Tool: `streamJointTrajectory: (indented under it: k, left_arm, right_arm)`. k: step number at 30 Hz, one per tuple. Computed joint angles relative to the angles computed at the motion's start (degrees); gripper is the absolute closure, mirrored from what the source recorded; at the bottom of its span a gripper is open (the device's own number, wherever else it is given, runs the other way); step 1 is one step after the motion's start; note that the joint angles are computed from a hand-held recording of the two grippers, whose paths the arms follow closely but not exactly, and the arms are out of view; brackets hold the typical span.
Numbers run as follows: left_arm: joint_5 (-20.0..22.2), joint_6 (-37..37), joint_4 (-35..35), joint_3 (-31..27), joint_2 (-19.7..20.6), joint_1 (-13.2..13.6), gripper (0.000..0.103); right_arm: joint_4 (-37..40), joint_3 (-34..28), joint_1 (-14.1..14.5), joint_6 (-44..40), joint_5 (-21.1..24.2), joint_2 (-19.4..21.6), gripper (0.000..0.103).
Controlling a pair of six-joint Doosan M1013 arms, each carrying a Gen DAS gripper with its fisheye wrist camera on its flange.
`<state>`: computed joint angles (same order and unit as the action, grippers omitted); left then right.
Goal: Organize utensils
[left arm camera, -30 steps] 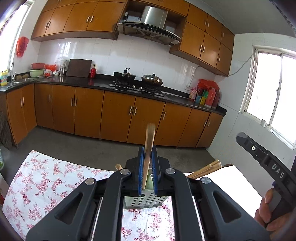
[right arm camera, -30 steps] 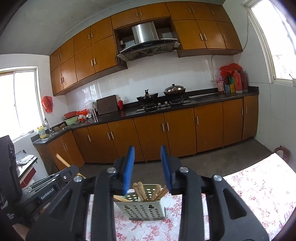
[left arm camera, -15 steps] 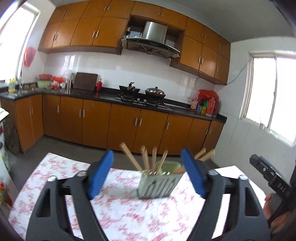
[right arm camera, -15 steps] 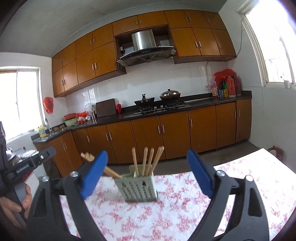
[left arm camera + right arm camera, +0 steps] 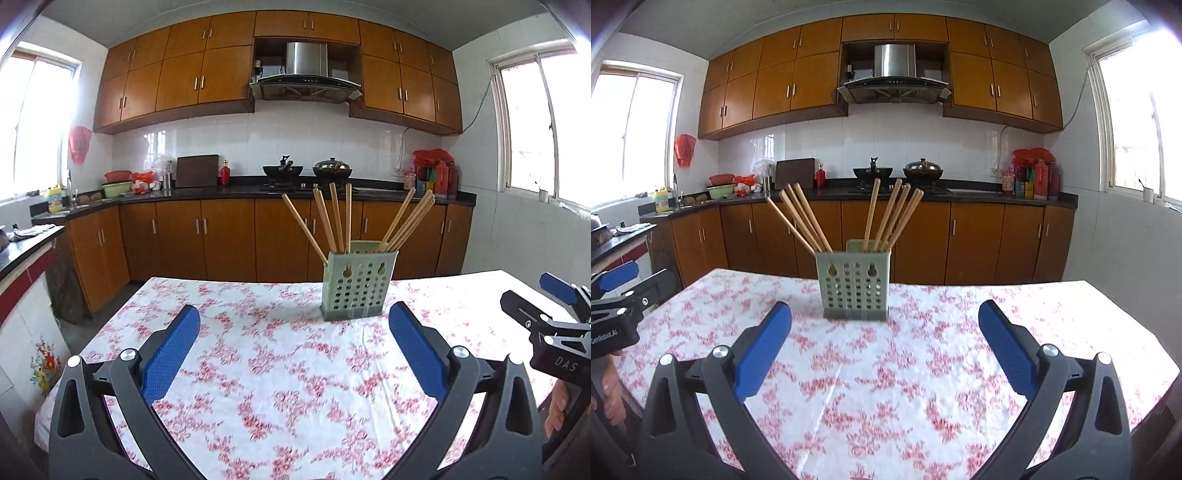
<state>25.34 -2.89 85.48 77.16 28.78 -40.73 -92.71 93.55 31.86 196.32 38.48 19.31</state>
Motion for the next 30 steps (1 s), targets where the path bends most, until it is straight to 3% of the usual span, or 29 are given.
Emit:
streamJointTrajectory:
  k: [4,11,18,30]
  left_arm:
    - [2.80,-4.75,5.52,3.15,-0.50,-1.14,0.002]
    - [3.00,-5.81,3.63,5.27,-0.80,-1.34,0.002]
    - [3.60,-10.94,6.44,7.20,-1.27,-1.44,0.002]
    - [3.58,-10.65,5.78,7.47,-1.24,-1.68,0.002]
  right_arm:
    - [0.52,1.00,0.61,0.86,0.60,0.19,0.004]
    - [0.29,2.63,1.67,2.14,2.01,0.68,0.004]
    - [0.31,3.34,1.85,3.76,2.19,0.88,0.004]
    - [1.77,3.19,2.04,2.62,2.74,1.20,0.004]
